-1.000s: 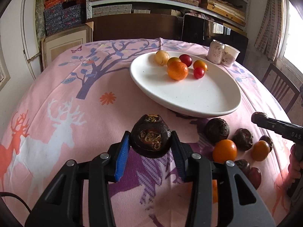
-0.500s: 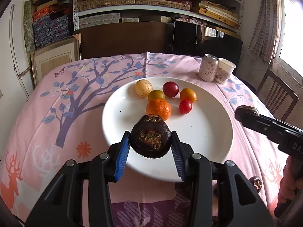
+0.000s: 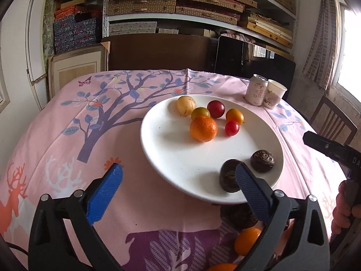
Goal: Organize fruits
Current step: 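Lower both dark brown fruits onto the white plate and open both tools, then withdraw both open tools from the plate back to the remaining fruits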
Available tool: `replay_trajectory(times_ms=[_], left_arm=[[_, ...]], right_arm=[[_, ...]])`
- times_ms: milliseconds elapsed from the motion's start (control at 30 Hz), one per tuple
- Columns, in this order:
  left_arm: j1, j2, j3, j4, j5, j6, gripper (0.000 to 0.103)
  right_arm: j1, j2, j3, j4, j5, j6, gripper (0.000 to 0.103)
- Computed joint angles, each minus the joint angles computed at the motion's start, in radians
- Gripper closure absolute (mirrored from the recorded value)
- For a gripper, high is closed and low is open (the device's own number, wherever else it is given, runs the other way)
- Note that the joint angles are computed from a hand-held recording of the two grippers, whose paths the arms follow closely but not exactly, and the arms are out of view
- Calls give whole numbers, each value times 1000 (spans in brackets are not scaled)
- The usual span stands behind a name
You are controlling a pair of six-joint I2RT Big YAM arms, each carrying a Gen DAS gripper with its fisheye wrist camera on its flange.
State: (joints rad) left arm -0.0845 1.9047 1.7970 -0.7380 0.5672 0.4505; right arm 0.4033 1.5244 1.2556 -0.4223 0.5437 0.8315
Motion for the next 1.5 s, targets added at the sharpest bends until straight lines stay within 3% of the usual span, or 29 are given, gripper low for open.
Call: replay_trajectory(times_ms=[133,333,433,733,833,900,1000,1067,1233,1333,1367,1400,1500], left_arm=[[27,-13,-32,-24,-6,16,5],[79,-52,-95,-25,48,12,5],[97,-57,-108,-68,75,28,5],[110,-127,-219,-129,120,210,5],[96,-147,-248,-152,83,289,5],[87,-157,-265,-140,46,302,5],[76,-140,-250,-144,-24,280,4],[84,-131,-235,-152,-11,268,4],[98,-183,-322,141,-66,154,4],[103,-179,-336,285,-209,49,4],[103,-166,-320,292,-262,24,4],[111,-148,-289,261,-265,-1,5],[144,-109,-215,149,-133,-34,5]], right_arm=[[20,-37,-45,7,35,18,27],[63,-100,-128,-1,72,88,19],[87,-129,-165,-4,102,122,18],[126,-194,-257,-12,133,245,14],[128,-206,-271,-1,136,259,13],[126,-206,-271,-1,130,259,13],[120,-202,-269,-8,105,262,13],[118,-203,-269,-7,98,264,13],[124,-204,-268,-6,106,265,13],[121,-201,-265,-11,101,270,13],[121,-202,-265,-9,102,267,13],[121,-202,-266,-5,105,265,13],[121,-201,-265,-4,104,263,13]])
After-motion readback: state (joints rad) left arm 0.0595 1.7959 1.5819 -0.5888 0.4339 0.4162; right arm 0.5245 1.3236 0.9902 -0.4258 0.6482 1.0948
